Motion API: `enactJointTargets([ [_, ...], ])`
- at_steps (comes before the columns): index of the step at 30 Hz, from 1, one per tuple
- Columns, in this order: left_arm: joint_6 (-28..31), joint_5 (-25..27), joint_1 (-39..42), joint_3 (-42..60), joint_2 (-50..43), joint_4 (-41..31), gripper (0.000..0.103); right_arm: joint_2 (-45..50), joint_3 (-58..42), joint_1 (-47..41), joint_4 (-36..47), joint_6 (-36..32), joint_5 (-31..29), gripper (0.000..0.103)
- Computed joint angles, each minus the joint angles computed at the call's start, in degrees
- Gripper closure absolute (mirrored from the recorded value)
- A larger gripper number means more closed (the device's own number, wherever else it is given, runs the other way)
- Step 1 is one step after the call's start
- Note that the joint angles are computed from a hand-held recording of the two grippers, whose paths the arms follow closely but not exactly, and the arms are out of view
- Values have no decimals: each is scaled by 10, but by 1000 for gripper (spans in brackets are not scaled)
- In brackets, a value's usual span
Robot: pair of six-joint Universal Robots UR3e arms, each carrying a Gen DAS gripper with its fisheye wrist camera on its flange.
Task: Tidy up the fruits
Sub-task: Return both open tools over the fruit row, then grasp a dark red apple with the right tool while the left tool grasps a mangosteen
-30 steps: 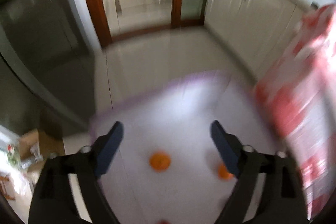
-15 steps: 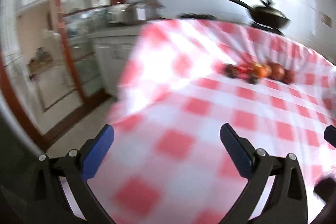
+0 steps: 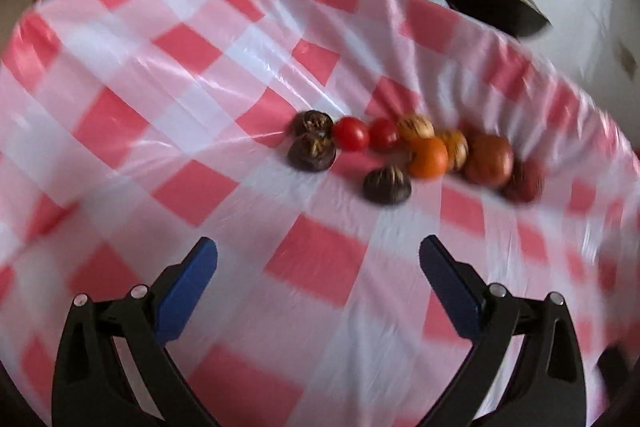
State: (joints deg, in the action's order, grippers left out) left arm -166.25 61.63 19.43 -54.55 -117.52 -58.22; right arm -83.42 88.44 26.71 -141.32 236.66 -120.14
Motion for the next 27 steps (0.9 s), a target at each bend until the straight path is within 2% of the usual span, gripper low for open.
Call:
enactJointTargets([
  [2,-54,-11,-6,63,-47,-14,2,9,-7,-12,-3,-6,-3,16],
  [6,-109,-46,2,173,-121,-44,2,44,-43,-35,1,-26,-10,16],
  [8,-113,-69,12,199,-140,-57,2,66,-76,-48,12,-44,-7,16],
  [12,-104,-112,39,172,-132,-44,2,138,-170,-91,39,-81,19,16],
  [15,-131,-132,51,182,-144,-55,2,197,-257,-120,80,-90,31,16],
  [18,-138,-138,54,224,-167,-97,2,267,-370,-142,147,-103,42,18],
  [20,-148,-139,55,230,-172,-100,2,307,-434,-154,169,-115,49,19],
  [24,-154,-135,55,236,-176,-106,2,344,-488,-171,173,-101,51,19],
  [27,-151,-130,53,233,-174,-104,2,391,-572,-181,215,-96,54,19],
])
